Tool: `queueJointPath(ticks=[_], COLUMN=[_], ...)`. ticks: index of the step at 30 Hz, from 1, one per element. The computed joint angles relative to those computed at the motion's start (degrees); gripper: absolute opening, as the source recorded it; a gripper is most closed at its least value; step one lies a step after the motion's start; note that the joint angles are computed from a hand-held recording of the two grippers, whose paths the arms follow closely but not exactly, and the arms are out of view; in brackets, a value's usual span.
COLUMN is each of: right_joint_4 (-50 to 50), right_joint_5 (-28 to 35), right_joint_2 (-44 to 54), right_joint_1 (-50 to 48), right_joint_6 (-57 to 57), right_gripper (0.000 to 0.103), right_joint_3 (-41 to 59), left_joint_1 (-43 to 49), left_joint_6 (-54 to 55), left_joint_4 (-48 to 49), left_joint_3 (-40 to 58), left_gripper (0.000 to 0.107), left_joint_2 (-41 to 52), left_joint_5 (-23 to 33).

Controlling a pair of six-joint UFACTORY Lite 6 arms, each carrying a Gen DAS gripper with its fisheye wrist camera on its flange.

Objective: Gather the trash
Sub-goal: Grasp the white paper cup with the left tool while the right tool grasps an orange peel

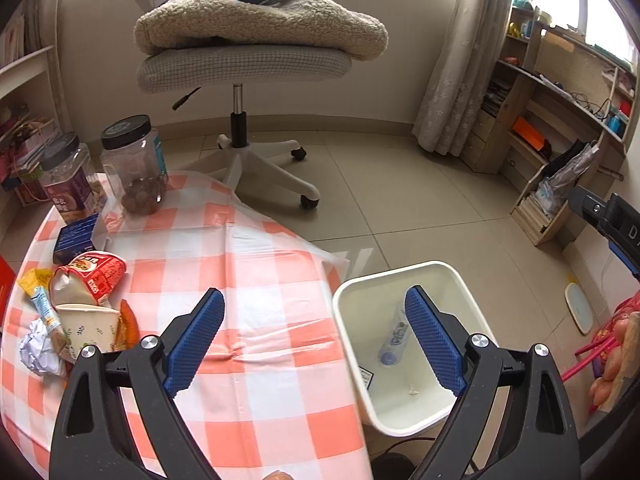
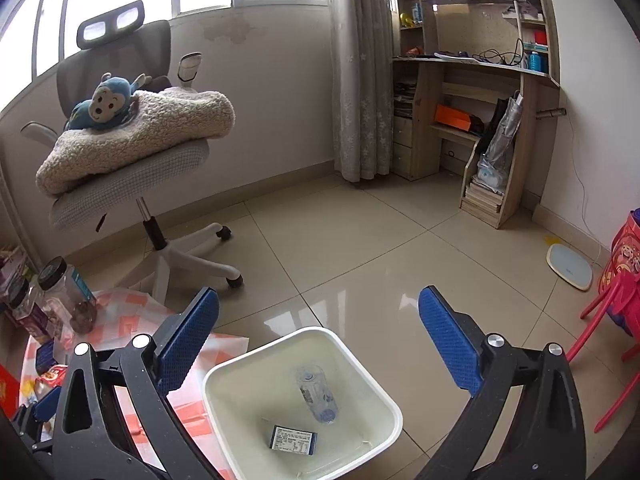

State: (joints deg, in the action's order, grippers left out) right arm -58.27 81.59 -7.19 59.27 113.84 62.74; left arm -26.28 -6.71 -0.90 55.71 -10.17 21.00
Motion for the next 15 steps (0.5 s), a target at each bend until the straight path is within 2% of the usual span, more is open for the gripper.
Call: queueJointPath(ticks=[5,9,13,15], right_joint_4=[0.8,2.2,4.5,5.1], right_joint_5=[-3.7,-7.5,-10.6,-10.7], right_joint_2=[11.0,20.2,28.5,32.7], right_joint_1=[0.3,0.0,-0.8,-0.8], right_joint_6=[-5.2,-10.1,-15.1,-17.8], right_gripper=[0.096,0.096,0.096,0.096], right_joint_3=[10.2,20.0,29.7,34.6], left_joint_1=[13.8,24.4,34.1,37.6], left_joint_6=[10.8,7.1,16.1,26.3], left_joint_4=[-4.5,4.6,-0.1,-8.5], left_joint_3=[-4.6,-3.6,1.9,5.8], left_gripper=[0.089,0.089,0.089,0.089], left_joint_2=[-1.1,4.2,12.3,17.4], left_joint_5=[-1.7,-4.3,-5.1,-3.3])
